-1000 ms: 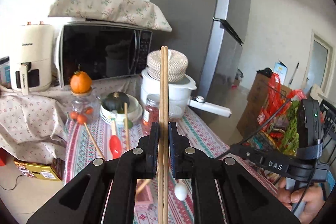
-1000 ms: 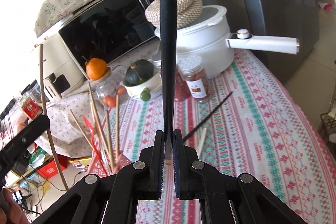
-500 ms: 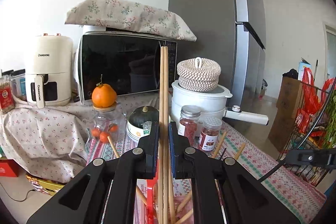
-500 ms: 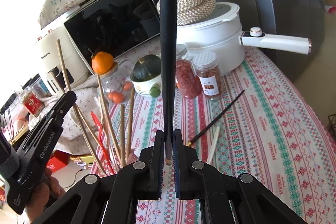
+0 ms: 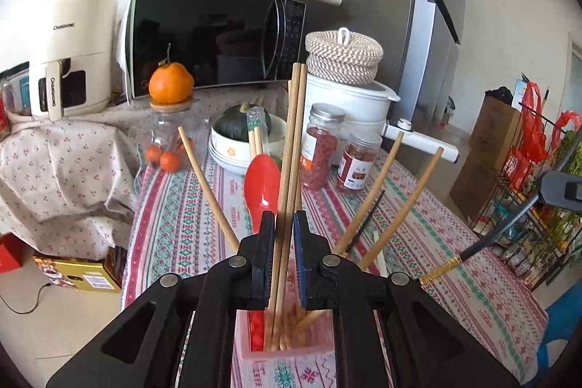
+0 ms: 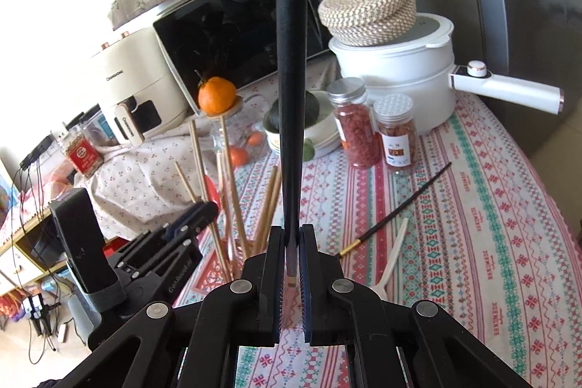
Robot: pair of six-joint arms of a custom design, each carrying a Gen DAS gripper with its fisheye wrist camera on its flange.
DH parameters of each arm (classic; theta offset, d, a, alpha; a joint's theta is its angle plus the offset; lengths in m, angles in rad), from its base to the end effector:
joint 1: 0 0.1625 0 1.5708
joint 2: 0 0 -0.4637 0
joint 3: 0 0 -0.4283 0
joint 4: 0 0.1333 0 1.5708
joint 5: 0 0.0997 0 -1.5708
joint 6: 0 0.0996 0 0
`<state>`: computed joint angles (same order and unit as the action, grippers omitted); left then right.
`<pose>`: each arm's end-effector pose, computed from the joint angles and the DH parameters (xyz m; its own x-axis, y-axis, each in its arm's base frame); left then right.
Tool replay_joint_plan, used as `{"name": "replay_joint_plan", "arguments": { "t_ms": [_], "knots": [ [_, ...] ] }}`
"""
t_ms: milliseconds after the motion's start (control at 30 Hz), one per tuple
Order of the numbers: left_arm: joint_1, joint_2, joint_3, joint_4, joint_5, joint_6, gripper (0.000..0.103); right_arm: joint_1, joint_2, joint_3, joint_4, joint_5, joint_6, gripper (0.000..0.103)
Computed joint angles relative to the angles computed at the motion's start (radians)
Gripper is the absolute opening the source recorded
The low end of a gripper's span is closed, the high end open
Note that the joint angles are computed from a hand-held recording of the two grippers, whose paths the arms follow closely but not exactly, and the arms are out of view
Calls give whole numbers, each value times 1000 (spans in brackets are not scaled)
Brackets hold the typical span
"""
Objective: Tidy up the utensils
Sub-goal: 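Lower the chopsticks into the basket and open both grippers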
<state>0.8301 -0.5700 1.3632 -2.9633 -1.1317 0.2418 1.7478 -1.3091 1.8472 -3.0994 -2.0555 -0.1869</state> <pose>-0.4264 -0.7267 0.0893 -0.6722 0.5671 -0.4759 0.7397 0.4878 -0.4636 0.1940 -0.5912 0.4260 -0.9053 0.1235 0.4064 -0.2694 0.5726 -0.7743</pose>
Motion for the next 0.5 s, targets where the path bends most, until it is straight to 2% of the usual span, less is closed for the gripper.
{"name": "replay_joint_plan", "arguments": {
  "t_ms": [100, 167, 267, 500],
  "knots": [
    [0, -46, 31, 66, -1, -40, 18, 11, 10, -7, 1, 18, -10, 5],
    [0, -76, 49, 109, 15, -78, 38, 17, 20, -14, 3, 29, -15, 5],
    [-2, -120, 80, 158, 56, -125, 54, 23, 41, -30, 15, 42, -22, 5],
    [7, -174, 114, 276, 100, -192, 61, 21, 114, -88, 75, 33, -20, 5]
  ]
}}
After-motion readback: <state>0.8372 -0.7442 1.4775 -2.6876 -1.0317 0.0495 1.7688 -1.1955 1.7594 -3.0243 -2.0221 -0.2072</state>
